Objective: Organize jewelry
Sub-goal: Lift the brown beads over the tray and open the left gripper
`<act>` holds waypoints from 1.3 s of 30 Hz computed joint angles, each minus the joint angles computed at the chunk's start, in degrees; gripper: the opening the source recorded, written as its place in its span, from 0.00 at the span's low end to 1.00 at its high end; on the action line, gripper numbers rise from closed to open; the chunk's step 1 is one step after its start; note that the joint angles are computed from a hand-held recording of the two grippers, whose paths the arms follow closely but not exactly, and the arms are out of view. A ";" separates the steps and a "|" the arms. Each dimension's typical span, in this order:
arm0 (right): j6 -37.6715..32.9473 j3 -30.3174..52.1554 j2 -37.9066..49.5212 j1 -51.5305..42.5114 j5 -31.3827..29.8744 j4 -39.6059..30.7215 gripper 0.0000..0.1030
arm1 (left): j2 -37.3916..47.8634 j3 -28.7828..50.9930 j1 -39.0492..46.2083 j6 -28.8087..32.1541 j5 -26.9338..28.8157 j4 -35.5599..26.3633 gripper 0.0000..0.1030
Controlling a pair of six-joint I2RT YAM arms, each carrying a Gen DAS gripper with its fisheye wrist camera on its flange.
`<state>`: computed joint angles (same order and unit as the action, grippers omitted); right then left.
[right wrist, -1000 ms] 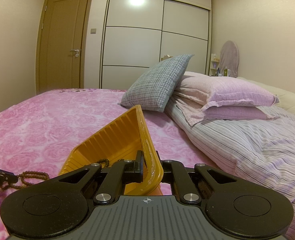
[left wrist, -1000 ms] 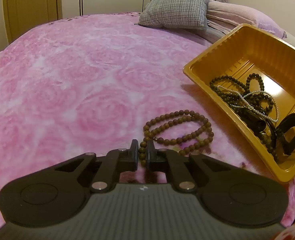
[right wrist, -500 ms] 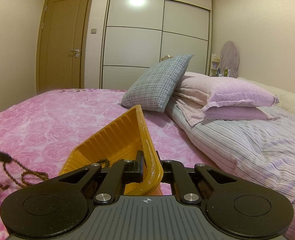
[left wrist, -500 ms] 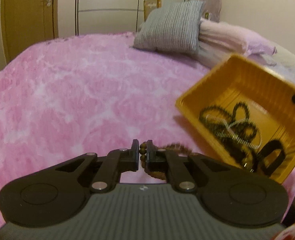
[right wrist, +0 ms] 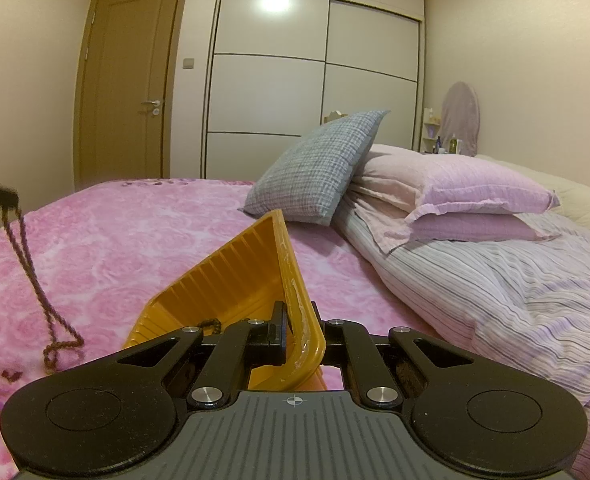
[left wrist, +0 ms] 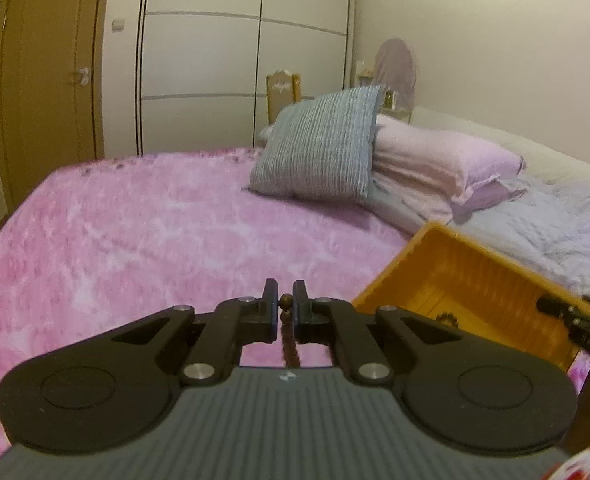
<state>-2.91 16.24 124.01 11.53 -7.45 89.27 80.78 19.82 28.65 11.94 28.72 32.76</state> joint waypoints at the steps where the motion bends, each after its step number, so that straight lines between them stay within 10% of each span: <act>1: -0.01 -0.09 -0.12 0.06 0.03 0.01 0.08 | -0.88 0.45 -0.33 -0.05 0.04 -0.78 0.05; 23: 0.08 -0.46 -0.75 0.27 0.13 -0.20 0.08 | -8.93 8.70 -14.91 -5.69 -0.04 -7.69 0.05; 39: 0.31 -0.14 -0.50 -0.49 -0.62 -0.40 0.08 | 6.96 15.40 -31.61 -3.49 -6.23 -6.94 0.05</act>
<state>-2.61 16.10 123.50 11.04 -8.07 88.87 87.74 35.21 -2.95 8.45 22.49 25.82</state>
